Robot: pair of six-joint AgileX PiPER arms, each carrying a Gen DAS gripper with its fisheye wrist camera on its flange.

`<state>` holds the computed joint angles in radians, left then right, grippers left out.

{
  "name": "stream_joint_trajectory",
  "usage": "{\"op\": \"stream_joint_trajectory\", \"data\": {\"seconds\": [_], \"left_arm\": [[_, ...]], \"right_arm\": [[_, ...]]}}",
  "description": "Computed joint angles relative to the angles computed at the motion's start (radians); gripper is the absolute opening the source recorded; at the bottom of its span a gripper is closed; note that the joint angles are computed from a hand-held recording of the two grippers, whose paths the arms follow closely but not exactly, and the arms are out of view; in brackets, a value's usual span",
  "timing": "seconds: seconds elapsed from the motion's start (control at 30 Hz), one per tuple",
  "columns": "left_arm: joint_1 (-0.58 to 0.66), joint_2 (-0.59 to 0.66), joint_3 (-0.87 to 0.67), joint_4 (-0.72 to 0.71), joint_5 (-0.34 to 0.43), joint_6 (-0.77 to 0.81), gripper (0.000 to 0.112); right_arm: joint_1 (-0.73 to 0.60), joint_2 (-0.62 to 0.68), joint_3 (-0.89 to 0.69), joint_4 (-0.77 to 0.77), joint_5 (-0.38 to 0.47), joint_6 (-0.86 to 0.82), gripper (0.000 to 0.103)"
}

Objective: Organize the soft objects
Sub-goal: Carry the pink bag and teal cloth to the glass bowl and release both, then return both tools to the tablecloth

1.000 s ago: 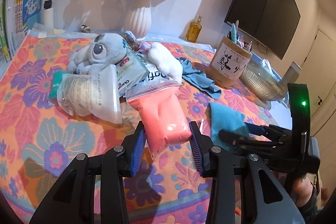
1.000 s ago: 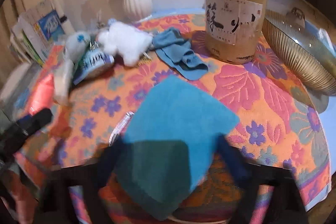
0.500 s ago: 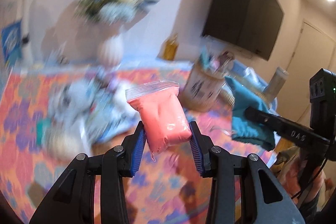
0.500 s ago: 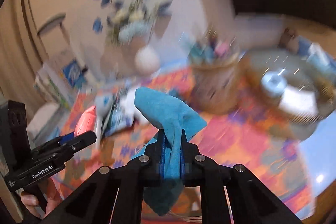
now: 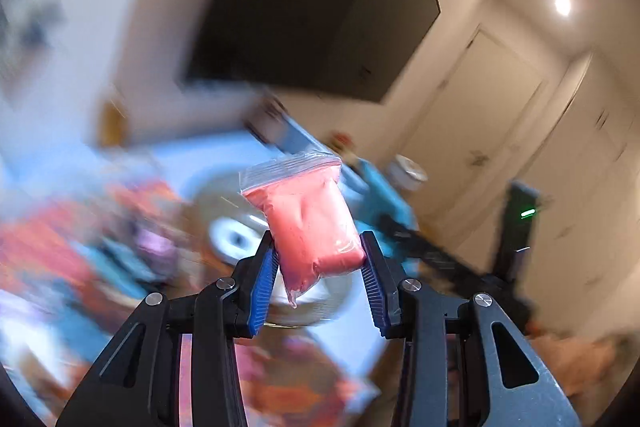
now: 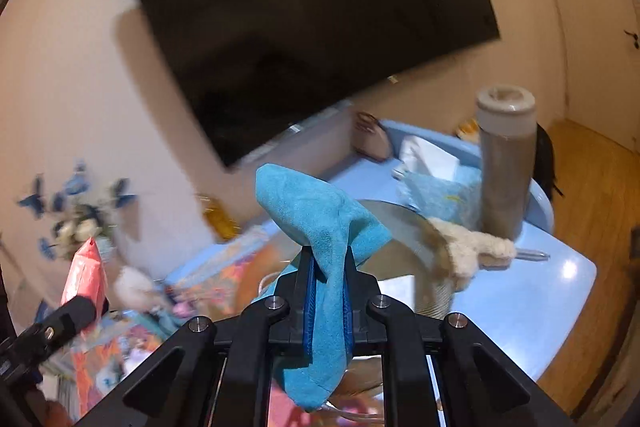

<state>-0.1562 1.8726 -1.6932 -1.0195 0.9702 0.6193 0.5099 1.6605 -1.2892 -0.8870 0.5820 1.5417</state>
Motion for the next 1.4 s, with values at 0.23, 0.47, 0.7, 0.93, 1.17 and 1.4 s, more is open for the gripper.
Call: {"op": "stream_joint_trajectory", "data": {"seconds": [0.23, 0.47, 0.7, 0.93, 1.17, 1.4], "left_arm": [[-0.135, 0.148, -0.110, 0.243, -0.178, -0.203, 0.037], [-0.206, 0.219, -0.204, 0.501, -0.233, -0.417, 0.078], [-0.146, -0.073, 0.120, 0.298, -0.277, -0.183, 0.078], [-0.083, -0.494, 0.475, 0.341, -0.366, -0.125, 0.091], [0.358, -0.819, 0.790, 0.252, -0.338, 0.051, 0.103], [0.849, -0.632, 1.015, 0.124, -0.602, 0.285, 0.101]], "right_arm": [[-0.056, 0.114, -0.066, 0.076, 0.009, -0.111, 0.011], [-0.119, 0.178, -0.103, 0.274, -0.065, -0.316, 0.057], [-0.059, -0.034, 0.084, -0.007, -0.065, 0.008, 0.068], [0.269, -0.171, 0.162, -0.391, 0.025, 0.404, 0.089], [0.555, -0.006, -0.006, -0.597, 0.040, 0.408, 0.103], [0.621, 0.434, -0.382, -0.441, -0.008, 0.152, 0.103]]}}
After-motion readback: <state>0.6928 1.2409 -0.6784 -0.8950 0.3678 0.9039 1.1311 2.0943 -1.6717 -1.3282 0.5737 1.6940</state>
